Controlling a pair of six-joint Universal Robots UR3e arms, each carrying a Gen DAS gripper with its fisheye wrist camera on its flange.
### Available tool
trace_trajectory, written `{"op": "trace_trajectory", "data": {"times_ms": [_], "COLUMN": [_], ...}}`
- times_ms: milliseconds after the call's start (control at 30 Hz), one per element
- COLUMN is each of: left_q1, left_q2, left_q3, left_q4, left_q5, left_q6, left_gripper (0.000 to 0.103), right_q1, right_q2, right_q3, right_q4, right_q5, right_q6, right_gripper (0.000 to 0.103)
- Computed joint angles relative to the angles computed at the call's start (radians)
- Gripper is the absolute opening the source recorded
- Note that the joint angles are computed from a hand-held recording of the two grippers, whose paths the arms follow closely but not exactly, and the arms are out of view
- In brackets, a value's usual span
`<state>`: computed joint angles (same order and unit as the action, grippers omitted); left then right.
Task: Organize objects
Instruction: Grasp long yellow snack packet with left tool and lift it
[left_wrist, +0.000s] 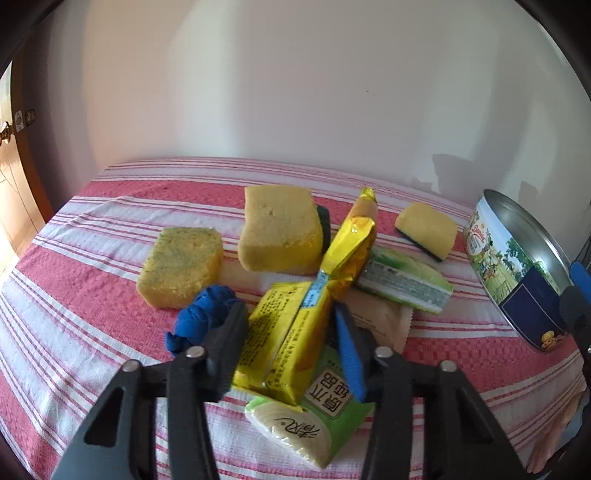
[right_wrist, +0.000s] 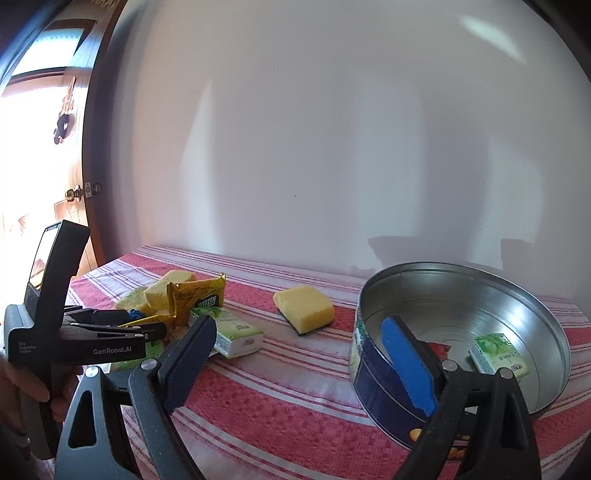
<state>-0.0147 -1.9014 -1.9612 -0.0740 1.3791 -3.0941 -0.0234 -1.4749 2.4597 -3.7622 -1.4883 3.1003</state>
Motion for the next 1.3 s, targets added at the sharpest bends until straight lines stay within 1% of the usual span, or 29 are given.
{"op": "trace_trajectory", "data": {"times_ms": [33, 133, 200, 267, 300, 367, 400, 467, 500, 567, 600, 667, 767, 867, 967, 1000, 1033, 1067, 1100, 1133, 1167, 1267, 1300], "left_q1": [-0.007, -0.035, -0.024, -0.002, 0.004, -0.002, -0.008, -0.008, 0.004, 0.052, 0.072, 0.091, 0.107, 0.130, 0.130, 0.122, 0.109, 0.088, 0.054, 0.024, 0.017, 0.080, 0.097], "left_q2": [0.001, -0.006, -0.007, 0.001, 0.006, 0.009, 0.011, 0.016, 0.027, 0.062, 0.076, 0.089, 0.091, 0.100, 0.103, 0.101, 0.097, 0.085, 0.064, 0.044, 0.040, 0.072, 0.083], "left_q3": [0.002, 0.020, 0.024, 0.018, 0.012, 0.005, 0.000, -0.015, -0.028, -0.068, -0.086, -0.105, -0.094, -0.094, -0.096, -0.093, -0.076, -0.054, -0.028, -0.009, -0.009, -0.051, -0.069], "left_q4": [-0.002, -0.018, -0.034, -0.045, -0.043, -0.019, -0.002, 0.036, 0.051, 0.081, 0.102, 0.130, 0.096, 0.051, 0.040, 0.027, -0.025, -0.078, -0.105, -0.110, -0.097, -0.058, -0.030], "left_q5": [0.010, 0.050, 0.041, 0.010, 0.002, 0.016, 0.029, 0.046, 0.033, -0.042, -0.069, -0.077, -0.090, -0.125, -0.130, -0.128, -0.127, -0.106, -0.047, 0.010, 0.030, -0.059, -0.074], "left_q6": [0.010, 0.030, 0.024, 0.009, 0.007, 0.008, 0.010, 0.005, -0.005, -0.028, -0.040, -0.056, -0.055, -0.031, -0.016, 0.005, 0.051, 0.087, 0.093, 0.095, 0.093, 0.048, 0.030], "left_gripper": [0.043, 0.043, 0.047, 0.046, 0.044, 0.036, 0.034, 0.026, 0.024, 0.019, 0.018, 0.018, 0.018, 0.018, 0.018, 0.018, 0.019, 0.021, 0.021, 0.020, 0.019, 0.018, 0.018], "right_q1": [0.010, 0.025, 0.029, 0.039, 0.043, 0.047, 0.051, 0.049, 0.045, 0.042, 0.041, 0.048, 0.077, 0.101, 0.112, 0.118, 0.123, 0.125, 0.122, 0.118, 0.119, 0.117, 0.118], "right_q2": [0.000, -0.009, -0.007, -0.008, -0.009, -0.013, -0.014, -0.018, -0.025, -0.029, -0.029, -0.026, -0.004, 0.019, 0.034, 0.038, 0.042, 0.049, 0.050, 0.053, 0.060, 0.070, 0.071], "right_q3": [-0.010, -0.034, -0.052, -0.070, -0.074, -0.077, -0.081, -0.086, -0.090, -0.099, -0.106, -0.128, -0.178, -0.213, -0.238, -0.246, -0.253, -0.260, -0.262, -0.266, -0.273, -0.279, -0.280], "right_q4": [0.016, 0.088, 0.136, 0.174, 0.185, 0.200, 0.209, 0.233, 0.253, 0.291, 0.311, 0.364, 0.446, 0.492, 0.528, 0.538, 0.546, 0.551, 0.556, 0.561, 0.564, 0.560, 0.560], "right_q5": [-0.007, -0.006, 0.004, 0.000, -0.002, -0.003, -0.004, 0.012, 0.025, 0.054, 0.071, 0.096, 0.115, 0.121, 0.140, 0.137, 0.132, 0.131, 0.136, 0.143, 0.142, 0.148, 0.149], "right_q6": [0.004, 0.019, 0.028, 0.036, 0.039, 0.043, 0.047, 0.053, 0.054, 0.059, 0.058, 0.054, 0.053, 0.064, 0.067, 0.065, 0.065, 0.067, 0.069, 0.071, 0.077, 0.089, 0.091], "right_gripper": [0.093, 0.093, 0.093, 0.093, 0.093, 0.093, 0.093, 0.093, 0.093, 0.093, 0.093, 0.093, 0.093, 0.093, 0.093, 0.093, 0.093, 0.093, 0.093, 0.093, 0.093, 0.093, 0.093]}}
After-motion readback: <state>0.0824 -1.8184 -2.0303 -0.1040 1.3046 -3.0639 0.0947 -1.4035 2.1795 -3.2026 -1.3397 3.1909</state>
